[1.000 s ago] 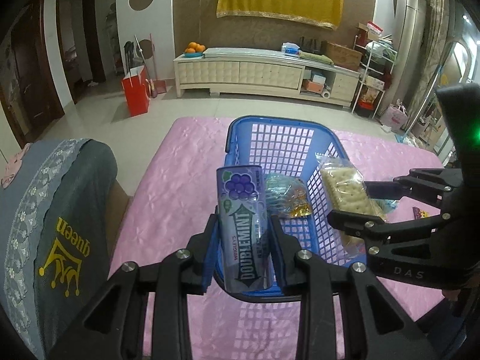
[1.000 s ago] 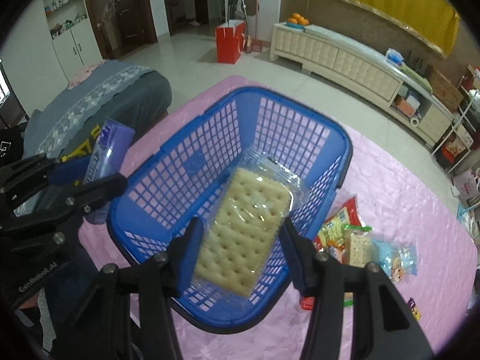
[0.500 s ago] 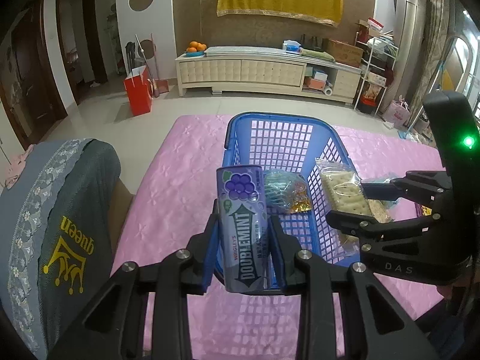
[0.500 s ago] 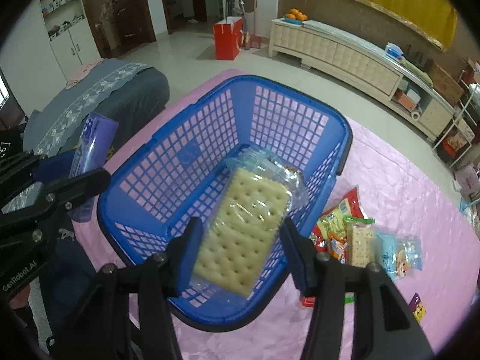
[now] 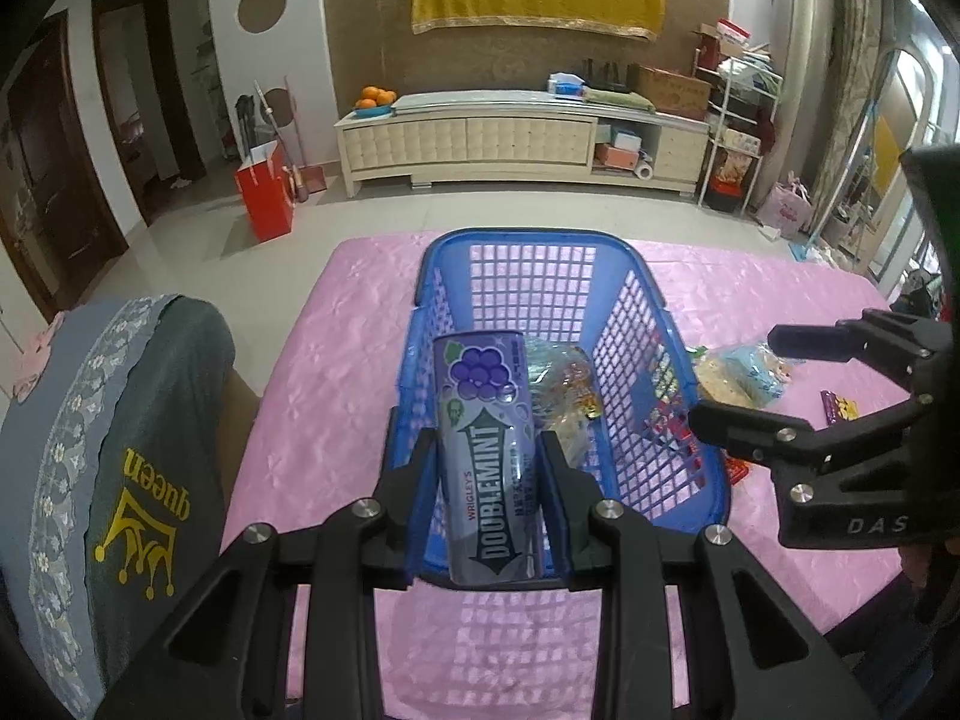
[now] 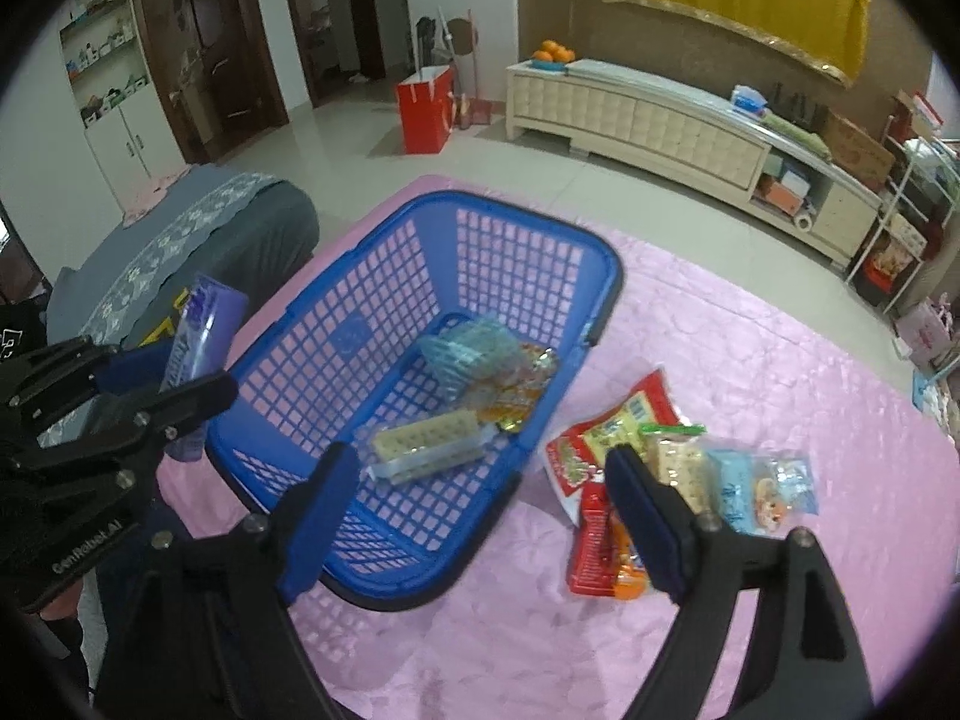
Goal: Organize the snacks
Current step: 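Carry the gum bottle and cracker pack over the blue basket and release the crackers, then lower the gum bottle into the basket and open the left tool, then withdraw both tools from the basket toward the remaining snacks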
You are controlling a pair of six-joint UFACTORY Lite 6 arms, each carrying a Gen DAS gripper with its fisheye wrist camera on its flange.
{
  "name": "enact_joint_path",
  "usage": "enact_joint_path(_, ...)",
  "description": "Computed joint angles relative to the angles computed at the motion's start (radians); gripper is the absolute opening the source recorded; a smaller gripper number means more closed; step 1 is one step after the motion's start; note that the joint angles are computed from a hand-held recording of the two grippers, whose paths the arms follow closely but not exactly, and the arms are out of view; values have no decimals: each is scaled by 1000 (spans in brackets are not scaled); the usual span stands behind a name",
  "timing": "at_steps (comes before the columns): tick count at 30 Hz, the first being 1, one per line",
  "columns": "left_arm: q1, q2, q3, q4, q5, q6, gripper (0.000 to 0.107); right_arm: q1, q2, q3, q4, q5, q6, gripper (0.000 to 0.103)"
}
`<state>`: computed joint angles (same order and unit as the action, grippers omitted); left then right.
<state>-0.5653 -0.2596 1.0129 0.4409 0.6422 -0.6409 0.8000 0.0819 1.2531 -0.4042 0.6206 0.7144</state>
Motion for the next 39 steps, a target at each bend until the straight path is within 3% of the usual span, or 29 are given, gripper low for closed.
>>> enact_joint_path(9, -21, 189, 150, -31, -9, 71, 29, -57, -40, -45, -46, -14, 25, 89)
enact_joint_path(21, 38, 489, 391, -143, -26, 247, 30, -167, 65, 25, 24, -63, -90, 90)
enact_joint_path(33, 74, 616, 505, -186, -53, 307, 30, -201, 94, 42, 47, -79, -121, 90)
enact_joint_path(34, 77, 619, 509, -190, -59, 310, 31, -205, 93, 43, 50, -77, -127, 90)
enact_joint_path(38, 83, 602, 501, -193, -79, 278, 60, -203, 76, 29, 56, -71, -143, 90)
enact_joint_path(39, 83, 591, 494, -201, -82, 282, 60, -203, 68, 21, 58, -70, -142, 90)
